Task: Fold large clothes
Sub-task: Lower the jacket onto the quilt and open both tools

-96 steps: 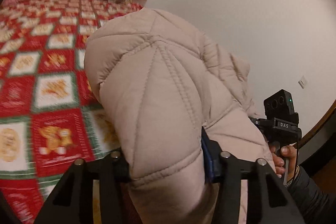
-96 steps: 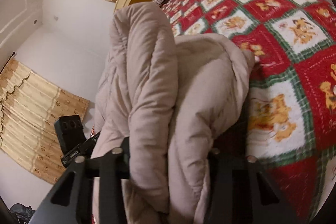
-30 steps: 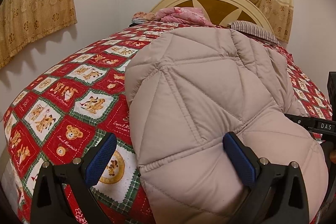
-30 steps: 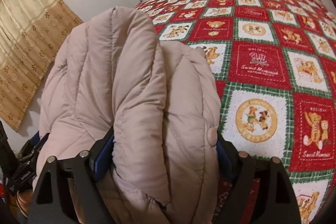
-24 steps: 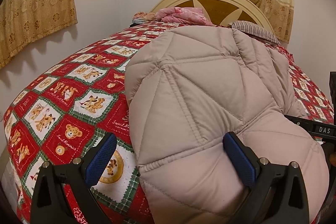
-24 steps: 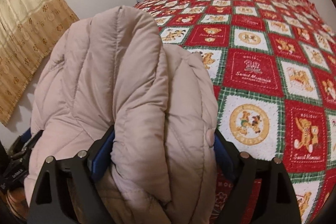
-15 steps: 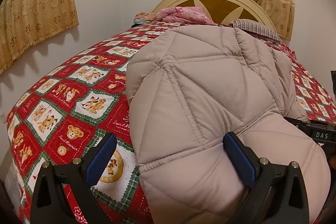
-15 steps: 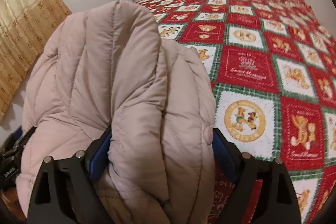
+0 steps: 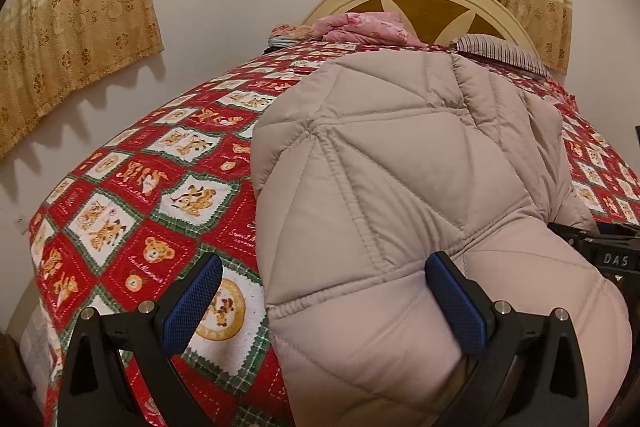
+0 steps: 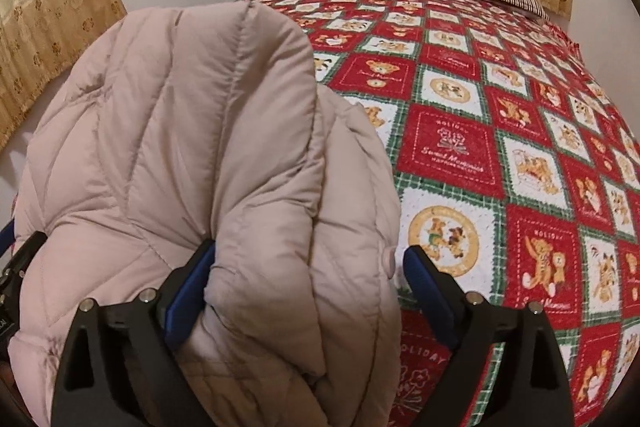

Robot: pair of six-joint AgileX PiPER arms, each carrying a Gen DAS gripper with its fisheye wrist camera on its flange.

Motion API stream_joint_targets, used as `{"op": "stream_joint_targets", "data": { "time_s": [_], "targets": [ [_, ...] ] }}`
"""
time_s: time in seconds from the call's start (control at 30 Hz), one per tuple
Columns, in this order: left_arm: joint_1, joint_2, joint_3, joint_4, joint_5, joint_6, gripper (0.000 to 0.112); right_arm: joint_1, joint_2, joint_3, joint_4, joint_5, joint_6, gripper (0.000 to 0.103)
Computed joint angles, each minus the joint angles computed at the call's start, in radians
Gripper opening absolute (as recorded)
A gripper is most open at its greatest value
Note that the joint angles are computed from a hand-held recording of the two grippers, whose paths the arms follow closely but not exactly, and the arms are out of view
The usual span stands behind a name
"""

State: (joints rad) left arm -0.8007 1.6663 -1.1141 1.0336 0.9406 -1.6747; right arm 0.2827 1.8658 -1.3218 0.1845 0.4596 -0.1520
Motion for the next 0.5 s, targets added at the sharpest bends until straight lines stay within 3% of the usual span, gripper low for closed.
{"op": "stream_joint_targets", "data": {
  "time_s": [0.23,0.4,0.5],
  "targets": [
    [-0.052,-0.005,-0.035,-0.018,0.118,0.034,0.102,-0.040,-0.086,0.097,0.244,-0.065,-0.230,0.093],
    [-0.132,-0.052,-0.047,-0.001,0.204,0.042,0.102,-0.060,-0.182,0.161,0.307,-0.079,-0.286,0.094],
    [-0.200,-0.094,-0.041,0.024,0.256,0.021,0.102,-0.102,-0.256,0.220,0.513,-0.056,-0.466,0.094]
  ]
}}
